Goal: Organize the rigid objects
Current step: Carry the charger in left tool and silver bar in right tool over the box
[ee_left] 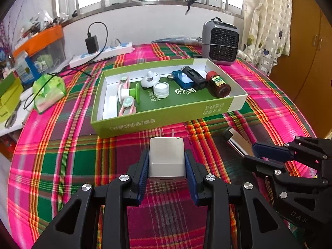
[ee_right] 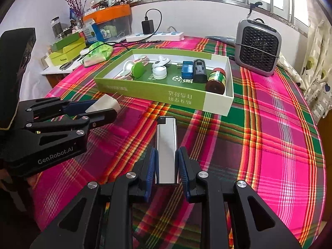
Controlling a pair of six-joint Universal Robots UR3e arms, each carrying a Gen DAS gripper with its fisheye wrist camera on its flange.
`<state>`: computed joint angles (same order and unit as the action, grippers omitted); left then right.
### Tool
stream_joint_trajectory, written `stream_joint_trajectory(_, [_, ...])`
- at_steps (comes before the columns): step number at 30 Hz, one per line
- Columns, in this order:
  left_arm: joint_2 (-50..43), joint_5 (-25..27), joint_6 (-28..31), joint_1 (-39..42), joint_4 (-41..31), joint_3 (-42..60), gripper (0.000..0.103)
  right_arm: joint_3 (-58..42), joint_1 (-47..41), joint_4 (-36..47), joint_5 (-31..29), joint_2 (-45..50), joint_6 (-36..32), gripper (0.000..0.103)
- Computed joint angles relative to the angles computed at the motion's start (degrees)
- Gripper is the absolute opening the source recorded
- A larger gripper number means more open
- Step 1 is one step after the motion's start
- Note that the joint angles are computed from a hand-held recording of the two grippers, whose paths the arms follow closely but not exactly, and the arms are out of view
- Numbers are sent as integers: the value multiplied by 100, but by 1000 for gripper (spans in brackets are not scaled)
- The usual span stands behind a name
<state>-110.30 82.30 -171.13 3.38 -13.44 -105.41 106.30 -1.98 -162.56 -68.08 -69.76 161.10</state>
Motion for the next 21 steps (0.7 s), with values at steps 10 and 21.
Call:
stream_joint_trajectory(10, [260, -41, -25, 60, 112, -169, 32, 84, -5, -127, 53, -153, 131, 24])
stream_joint_trajectory(21, [366, -21, -62, 87, 125, -95, 32, -58, -14, -147, 83, -192, 241, 24])
